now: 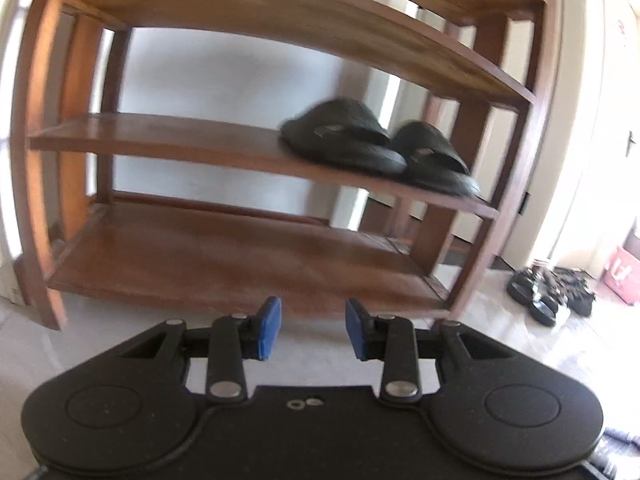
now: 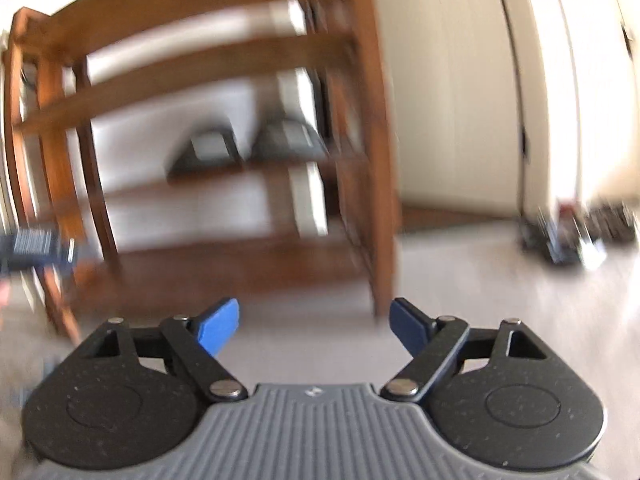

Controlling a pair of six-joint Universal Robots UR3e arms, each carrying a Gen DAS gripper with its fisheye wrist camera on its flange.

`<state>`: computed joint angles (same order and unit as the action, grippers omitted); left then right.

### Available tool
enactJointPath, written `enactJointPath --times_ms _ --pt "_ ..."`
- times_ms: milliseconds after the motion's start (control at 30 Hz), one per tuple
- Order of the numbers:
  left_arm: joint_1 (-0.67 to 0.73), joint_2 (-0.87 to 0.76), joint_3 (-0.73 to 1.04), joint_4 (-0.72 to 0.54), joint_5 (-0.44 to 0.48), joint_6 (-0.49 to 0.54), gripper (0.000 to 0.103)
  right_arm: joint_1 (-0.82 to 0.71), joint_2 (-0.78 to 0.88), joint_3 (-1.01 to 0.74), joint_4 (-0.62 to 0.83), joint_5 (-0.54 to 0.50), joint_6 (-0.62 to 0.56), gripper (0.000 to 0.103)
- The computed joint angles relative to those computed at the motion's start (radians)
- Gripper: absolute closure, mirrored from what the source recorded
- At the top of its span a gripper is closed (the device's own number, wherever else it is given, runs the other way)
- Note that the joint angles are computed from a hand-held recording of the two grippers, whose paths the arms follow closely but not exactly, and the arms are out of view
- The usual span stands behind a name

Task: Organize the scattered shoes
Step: 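Move the right tool down to the pink slippers on the floor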

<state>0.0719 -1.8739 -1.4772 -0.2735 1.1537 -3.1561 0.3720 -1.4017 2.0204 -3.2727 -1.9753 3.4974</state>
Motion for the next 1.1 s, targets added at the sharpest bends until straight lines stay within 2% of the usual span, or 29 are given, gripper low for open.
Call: enactJointPath --times_ms 67,100,200,267,400,433,467,567,767,800,833,867,967,1100 --pt "-0.024 -0.005 -0.002 0.001 -0.005 0.003 0.069 0.004 -0.067 0.100 0.060 0.064 0.043 0.047" --pt "-0.037 -0.006 -0.002 0.001 -0.012 0.001 0.069 0.025 -0.067 0.104 0.113 0.065 0.043 0.049" --pt "-0.056 0.002 -0.019 0.013 -0.025 0.008 0.069 0.048 -0.004 0.018 0.280 0.114 0.033 0.049" --pt "-0.064 0.016 -0.039 0.027 -0.036 0.020 0.069 0.055 0.101 -0.102 0.380 0.121 0.050 0.049" --pt "-0.057 0.051 -0.102 0.065 -0.028 0.069 0.069 0.046 0.214 -0.182 0.389 0.148 0.071 0.052" --pt "-0.049 0.059 -0.111 0.064 -0.028 0.072 0.069 0.044 0.256 -0.216 0.391 0.153 0.066 0.073" --pt "-0.042 0.067 -0.121 0.063 -0.028 0.074 0.069 0.046 0.288 -0.235 0.381 0.150 0.057 0.084" --pt "-0.011 0.081 -0.129 0.056 -0.029 0.069 0.069 0.047 0.319 -0.216 0.310 0.139 0.060 0.088" --pt "0.036 0.097 -0.127 0.064 -0.020 0.055 0.069 0.080 0.325 -0.029 -0.081 0.085 0.058 0.091" --pt "0.042 0.099 -0.126 0.070 -0.017 0.050 0.069 0.085 0.325 -0.022 -0.104 0.084 0.064 0.091" --pt "0.049 0.103 -0.126 0.076 -0.016 0.046 0.069 0.095 0.324 0.011 -0.209 0.086 0.083 0.091" --pt "0.056 0.107 -0.127 0.081 -0.014 0.042 0.069 0.105 0.324 0.011 -0.245 0.082 0.085 0.091" --pt "0.085 0.124 -0.125 0.097 -0.010 0.025 0.069 0.139 0.330 -0.049 -0.288 0.068 0.055 0.091" --pt "0.145 0.155 -0.103 0.111 -0.018 -0.005 0.069 0.148 0.365 -0.236 -0.235 0.102 -0.019 0.091"
